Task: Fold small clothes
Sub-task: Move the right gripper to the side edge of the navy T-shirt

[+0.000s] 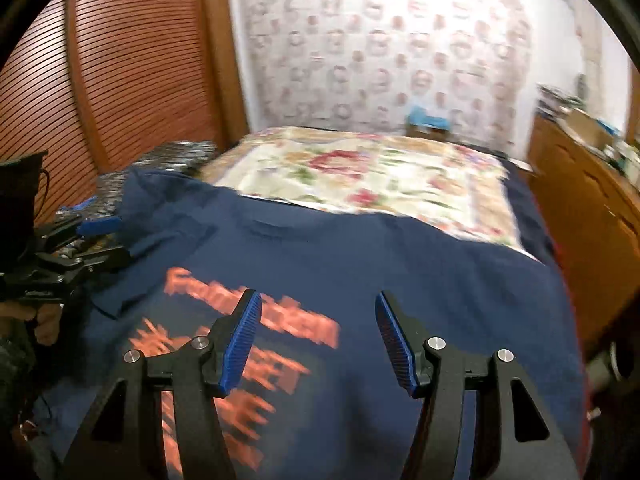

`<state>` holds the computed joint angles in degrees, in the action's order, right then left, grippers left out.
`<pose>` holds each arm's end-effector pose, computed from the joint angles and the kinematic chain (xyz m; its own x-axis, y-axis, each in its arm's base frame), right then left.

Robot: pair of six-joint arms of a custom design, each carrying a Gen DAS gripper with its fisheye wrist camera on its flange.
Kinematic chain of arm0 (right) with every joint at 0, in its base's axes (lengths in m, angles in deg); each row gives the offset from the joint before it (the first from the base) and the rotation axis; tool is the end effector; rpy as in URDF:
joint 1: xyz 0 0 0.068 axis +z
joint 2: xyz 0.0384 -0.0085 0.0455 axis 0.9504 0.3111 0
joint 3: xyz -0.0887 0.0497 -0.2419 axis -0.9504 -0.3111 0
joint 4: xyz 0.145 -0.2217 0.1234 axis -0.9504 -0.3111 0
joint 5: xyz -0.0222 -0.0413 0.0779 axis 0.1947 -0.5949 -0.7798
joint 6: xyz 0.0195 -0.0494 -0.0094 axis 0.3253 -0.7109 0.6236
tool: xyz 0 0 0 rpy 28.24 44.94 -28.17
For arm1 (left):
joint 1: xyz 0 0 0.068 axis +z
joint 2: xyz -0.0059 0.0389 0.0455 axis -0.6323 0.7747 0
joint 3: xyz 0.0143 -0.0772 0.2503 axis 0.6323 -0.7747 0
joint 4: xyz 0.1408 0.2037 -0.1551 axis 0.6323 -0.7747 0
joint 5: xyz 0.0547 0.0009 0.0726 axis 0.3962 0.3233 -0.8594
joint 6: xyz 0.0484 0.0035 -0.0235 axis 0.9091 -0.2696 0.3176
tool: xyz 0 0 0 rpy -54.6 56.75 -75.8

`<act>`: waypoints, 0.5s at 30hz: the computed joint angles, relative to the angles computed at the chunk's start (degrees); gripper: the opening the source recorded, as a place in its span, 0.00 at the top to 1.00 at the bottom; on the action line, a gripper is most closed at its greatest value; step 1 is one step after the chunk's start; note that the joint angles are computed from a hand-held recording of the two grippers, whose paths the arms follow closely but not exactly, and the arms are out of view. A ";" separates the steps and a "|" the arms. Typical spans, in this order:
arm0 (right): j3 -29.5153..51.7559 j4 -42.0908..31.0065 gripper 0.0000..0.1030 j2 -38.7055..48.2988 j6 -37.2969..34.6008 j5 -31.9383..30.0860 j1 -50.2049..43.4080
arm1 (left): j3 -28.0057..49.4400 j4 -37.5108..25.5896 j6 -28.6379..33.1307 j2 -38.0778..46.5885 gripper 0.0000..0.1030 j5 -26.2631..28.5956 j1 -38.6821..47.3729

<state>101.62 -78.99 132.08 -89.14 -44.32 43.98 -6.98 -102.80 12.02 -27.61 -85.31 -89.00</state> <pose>0.1945 -0.0725 0.2162 -0.4920 -0.3759 -0.7853 -0.6786 0.7306 0.0754 0.1522 -0.1495 0.1754 -0.6511 -0.0771 -0.7551 -0.0216 0.9963 -0.0831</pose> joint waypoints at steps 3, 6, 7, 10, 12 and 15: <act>2.39 -0.06 0.41 5.02 -4.51 0.53 -8.15 | 2.55 4.67 3.47 8.00 0.22 3.35 1.13; 5.51 2.30 0.41 10.82 -4.18 1.73 -13.32 | 4.30 7.69 5.17 13.81 0.22 6.21 1.54; 5.98 3.46 0.41 11.97 -3.47 2.07 -14.44 | 4.48 7.98 5.38 14.68 0.22 6.99 1.63; 7.11 6.17 0.41 15.26 -1.30 3.21 -16.54 | 5.24 8.07 5.51 17.28 0.22 8.14 1.41; 7.61 8.01 0.41 17.39 0.22 4.56 -17.26 | 5.57 7.61 5.53 17.99 0.22 8.56 1.37; 8.44 9.15 0.41 20.17 2.77 6.01 -17.12 | 5.95 6.97 5.38 18.58 0.22 9.11 1.37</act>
